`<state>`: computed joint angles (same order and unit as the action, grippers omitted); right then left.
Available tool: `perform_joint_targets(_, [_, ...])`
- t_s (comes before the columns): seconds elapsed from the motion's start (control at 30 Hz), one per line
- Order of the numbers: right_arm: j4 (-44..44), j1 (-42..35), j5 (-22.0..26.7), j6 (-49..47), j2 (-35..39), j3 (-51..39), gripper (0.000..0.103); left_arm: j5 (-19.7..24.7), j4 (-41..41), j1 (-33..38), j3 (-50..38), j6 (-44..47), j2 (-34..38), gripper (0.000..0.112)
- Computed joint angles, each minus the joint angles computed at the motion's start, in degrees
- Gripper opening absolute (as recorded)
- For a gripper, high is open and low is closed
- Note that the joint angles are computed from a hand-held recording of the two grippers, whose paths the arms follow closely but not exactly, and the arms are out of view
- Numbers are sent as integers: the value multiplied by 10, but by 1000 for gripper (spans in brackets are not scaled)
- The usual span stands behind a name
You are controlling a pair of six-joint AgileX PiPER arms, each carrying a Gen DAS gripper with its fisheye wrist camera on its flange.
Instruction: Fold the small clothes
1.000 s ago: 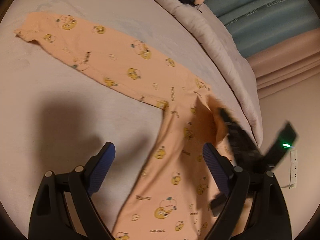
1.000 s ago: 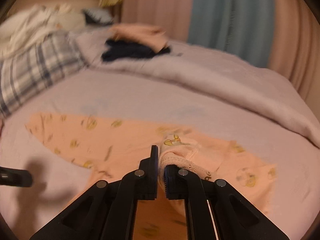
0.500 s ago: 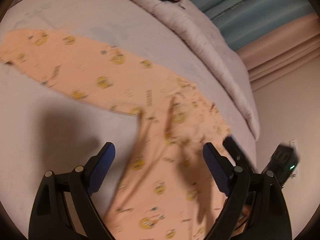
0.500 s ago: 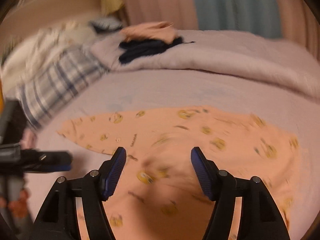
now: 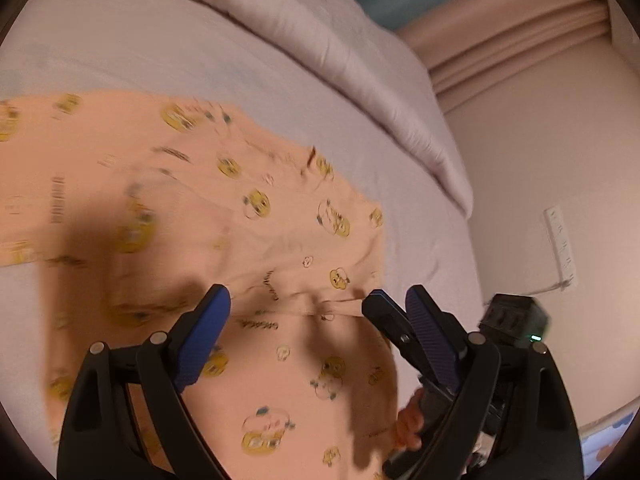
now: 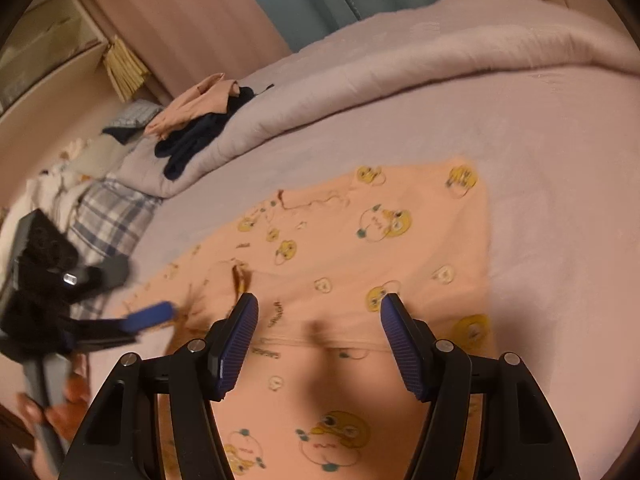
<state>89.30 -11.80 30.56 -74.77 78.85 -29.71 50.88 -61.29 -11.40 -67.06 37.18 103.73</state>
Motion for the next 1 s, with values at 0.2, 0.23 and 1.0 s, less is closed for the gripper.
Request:
perform_joint_targets(0.2, [97,-61,34,-74,49,15,66,-98,39,-53,-16,-42,65,84])
perform_joint_targets(0.23, [86,-69,26,-67,48,15,66,-134,56,-59,-4,-46,53,82])
perform_joint_targets(1.0, [-104,235,-170,89,41,-73,37,-29,59,448,140,79,-67,87])
